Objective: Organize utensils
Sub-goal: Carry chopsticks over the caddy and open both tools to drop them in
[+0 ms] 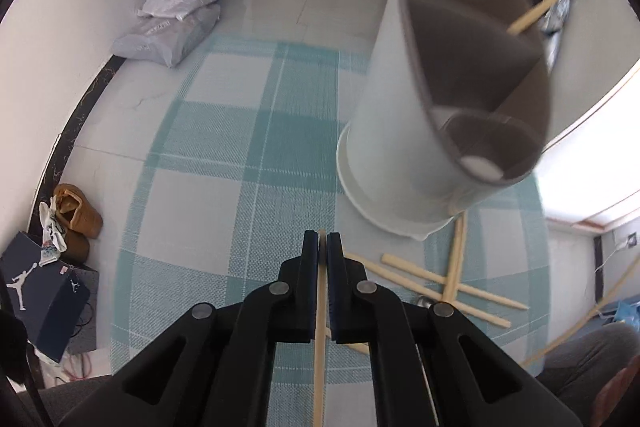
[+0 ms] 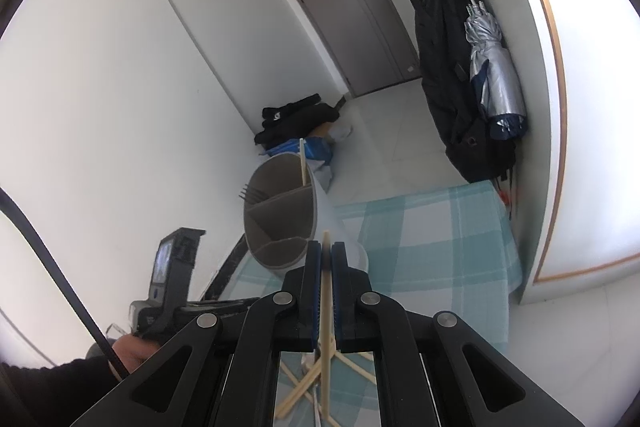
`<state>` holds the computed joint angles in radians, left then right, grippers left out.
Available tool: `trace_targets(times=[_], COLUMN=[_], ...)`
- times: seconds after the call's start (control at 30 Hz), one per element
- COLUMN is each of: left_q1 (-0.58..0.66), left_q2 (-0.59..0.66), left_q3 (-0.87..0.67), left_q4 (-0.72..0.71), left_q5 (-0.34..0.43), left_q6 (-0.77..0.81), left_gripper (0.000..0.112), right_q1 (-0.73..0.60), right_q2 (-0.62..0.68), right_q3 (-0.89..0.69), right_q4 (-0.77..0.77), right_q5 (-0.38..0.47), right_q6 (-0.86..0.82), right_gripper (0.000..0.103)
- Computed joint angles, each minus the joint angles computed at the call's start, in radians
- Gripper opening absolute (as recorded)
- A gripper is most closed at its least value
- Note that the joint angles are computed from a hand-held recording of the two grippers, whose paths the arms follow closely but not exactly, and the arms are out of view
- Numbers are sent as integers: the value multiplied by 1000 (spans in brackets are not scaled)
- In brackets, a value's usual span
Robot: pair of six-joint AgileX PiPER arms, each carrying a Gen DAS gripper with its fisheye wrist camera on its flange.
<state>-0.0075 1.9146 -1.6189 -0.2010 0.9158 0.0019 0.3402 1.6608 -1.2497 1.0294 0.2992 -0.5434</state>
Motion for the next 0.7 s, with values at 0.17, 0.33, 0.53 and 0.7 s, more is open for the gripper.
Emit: trace_targets(times=[0.17,0.33,0.53,0.7], left_q1=[47,45,71,67], left_q2=[-177,-238,-242,-250], left_q3=[157,183,160,139], left_q4=[-144,-185,-291,-285], left_q5=[-118,-172,-150,-121], left_q6=[69,67,158,161], left_gripper=[1,1,1,1], right_q1=[27,62,92,102], right_q2=[-1,0,16,38], right_q3=[-7,-14,-44,-79], right_q4=[-69,-202,-412,-589], right_q5=[-26,-64,-77,-69], right_q6=[52,178,382,566], right_gripper=[4,4,4,4])
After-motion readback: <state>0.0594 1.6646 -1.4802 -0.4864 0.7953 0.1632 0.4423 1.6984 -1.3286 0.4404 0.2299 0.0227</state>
